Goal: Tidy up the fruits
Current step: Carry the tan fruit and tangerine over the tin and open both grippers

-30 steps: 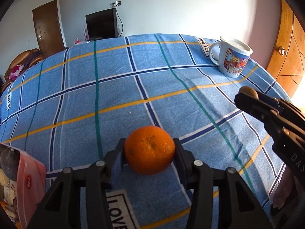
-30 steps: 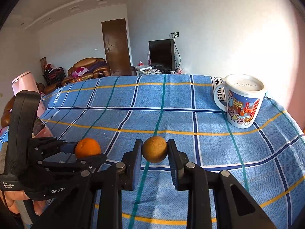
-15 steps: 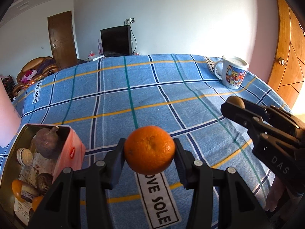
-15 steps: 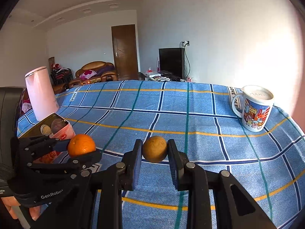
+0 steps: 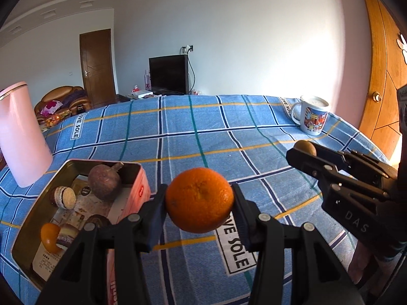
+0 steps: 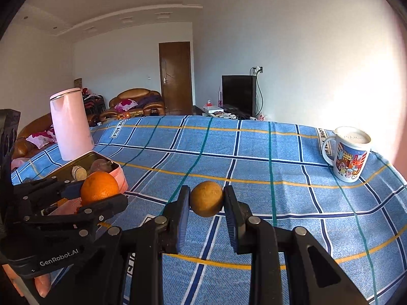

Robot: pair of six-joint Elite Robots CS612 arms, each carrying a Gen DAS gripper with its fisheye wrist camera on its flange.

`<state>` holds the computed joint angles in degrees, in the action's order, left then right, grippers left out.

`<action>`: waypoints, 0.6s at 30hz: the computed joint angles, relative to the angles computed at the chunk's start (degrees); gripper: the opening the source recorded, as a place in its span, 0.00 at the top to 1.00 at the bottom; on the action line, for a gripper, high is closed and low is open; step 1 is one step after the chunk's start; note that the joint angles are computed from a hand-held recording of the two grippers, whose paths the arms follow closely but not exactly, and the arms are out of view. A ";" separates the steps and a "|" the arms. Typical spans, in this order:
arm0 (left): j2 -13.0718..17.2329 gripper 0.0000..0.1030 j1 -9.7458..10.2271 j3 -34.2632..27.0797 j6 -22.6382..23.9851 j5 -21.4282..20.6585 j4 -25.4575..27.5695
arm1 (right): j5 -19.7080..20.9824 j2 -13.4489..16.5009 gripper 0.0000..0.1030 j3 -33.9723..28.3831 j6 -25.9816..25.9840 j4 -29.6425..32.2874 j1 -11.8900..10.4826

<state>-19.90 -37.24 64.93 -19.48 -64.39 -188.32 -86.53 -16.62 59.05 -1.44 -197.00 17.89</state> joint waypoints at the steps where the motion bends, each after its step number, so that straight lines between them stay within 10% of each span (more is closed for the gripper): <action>1: -0.20 0.52 0.01 0.52 -0.07 0.32 -0.62 | 0.13 0.05 0.73 -0.04 -0.12 -0.19 0.11; 18: -2.71 0.52 0.09 6.86 -0.71 6.43 -8.26 | 3.42 0.57 0.73 -1.22 -1.56 -3.99 1.79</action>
